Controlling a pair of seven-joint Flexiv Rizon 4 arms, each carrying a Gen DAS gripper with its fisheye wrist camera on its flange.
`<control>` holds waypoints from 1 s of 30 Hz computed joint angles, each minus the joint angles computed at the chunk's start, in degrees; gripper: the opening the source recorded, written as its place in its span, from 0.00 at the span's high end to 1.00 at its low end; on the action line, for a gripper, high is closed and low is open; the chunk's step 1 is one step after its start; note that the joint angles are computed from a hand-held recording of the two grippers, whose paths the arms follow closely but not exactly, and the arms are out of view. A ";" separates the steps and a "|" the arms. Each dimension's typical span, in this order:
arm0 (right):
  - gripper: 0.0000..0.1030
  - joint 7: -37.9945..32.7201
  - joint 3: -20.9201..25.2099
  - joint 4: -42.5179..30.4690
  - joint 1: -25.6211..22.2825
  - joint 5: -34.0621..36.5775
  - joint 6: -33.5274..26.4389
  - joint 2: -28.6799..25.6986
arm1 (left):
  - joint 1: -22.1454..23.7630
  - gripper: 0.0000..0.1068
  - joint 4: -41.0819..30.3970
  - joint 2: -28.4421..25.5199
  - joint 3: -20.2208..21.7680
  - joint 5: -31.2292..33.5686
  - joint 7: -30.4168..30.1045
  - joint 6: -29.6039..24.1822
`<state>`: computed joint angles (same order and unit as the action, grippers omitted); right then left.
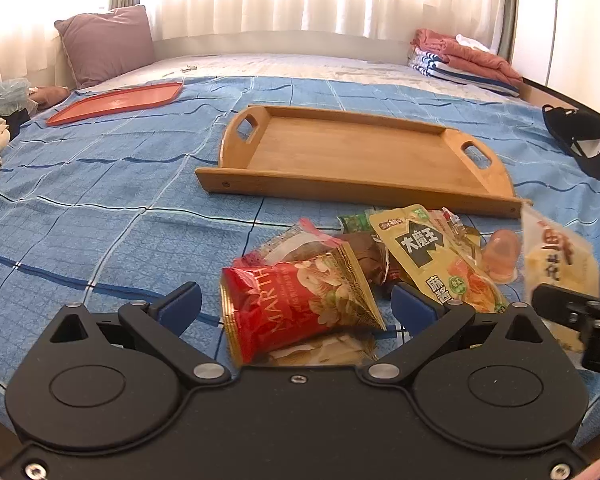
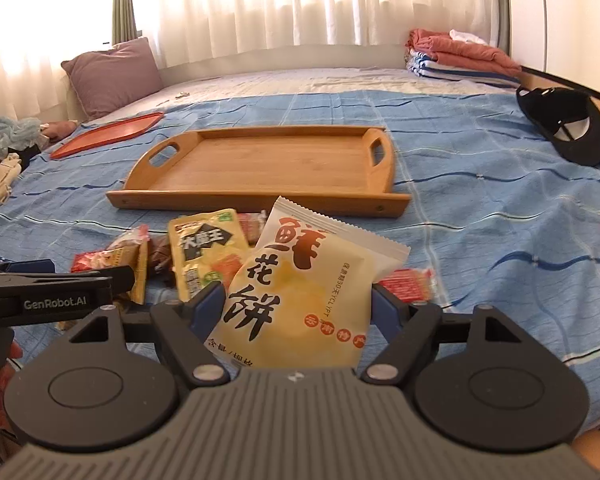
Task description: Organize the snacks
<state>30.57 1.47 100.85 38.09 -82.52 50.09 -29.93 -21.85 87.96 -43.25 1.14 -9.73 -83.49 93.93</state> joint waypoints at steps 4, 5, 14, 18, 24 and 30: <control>0.24 0.05 0.17 0.91 0.01 0.18 -0.93 0.62 | 0.07 0.05 -0.80 -0.77 -0.41 -1.43 -2.14 -0.43; 0.24 0.77 0.19 1.24 -0.23 -0.23 -0.50 0.85 | 0.49 0.05 -0.88 -0.89 -1.06 -1.88 -2.67 -0.53; 0.24 2.78 0.46 1.57 -1.15 -2.17 -1.19 1.63 | -0.41 0.27 -2.79 -1.32 1.02 -0.96 -6.43 -5.08; 0.24 3.84 0.65 2.00 -2.01 -2.87 0.01 2.11 | 0.98 0.33 -1.95 -0.26 -0.72 -0.42 -6.65 -5.38; 0.24 6.11 0.67 2.39 -3.42 -4.77 1.93 2.89 | 3.08 0.45 -0.48 1.81 -3.35 0.28 -5.19 -4.42; 0.24 8.40 0.80 2.44 -4.79 -6.42 3.15 3.53 | 4.12 0.45 -0.22 2.64 -4.83 0.07 -3.11 -4.37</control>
<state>38.98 2.27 103.29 33.29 -88.94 53.24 -26.41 -17.73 87.75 -40.62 -3.68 -9.66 -86.61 89.56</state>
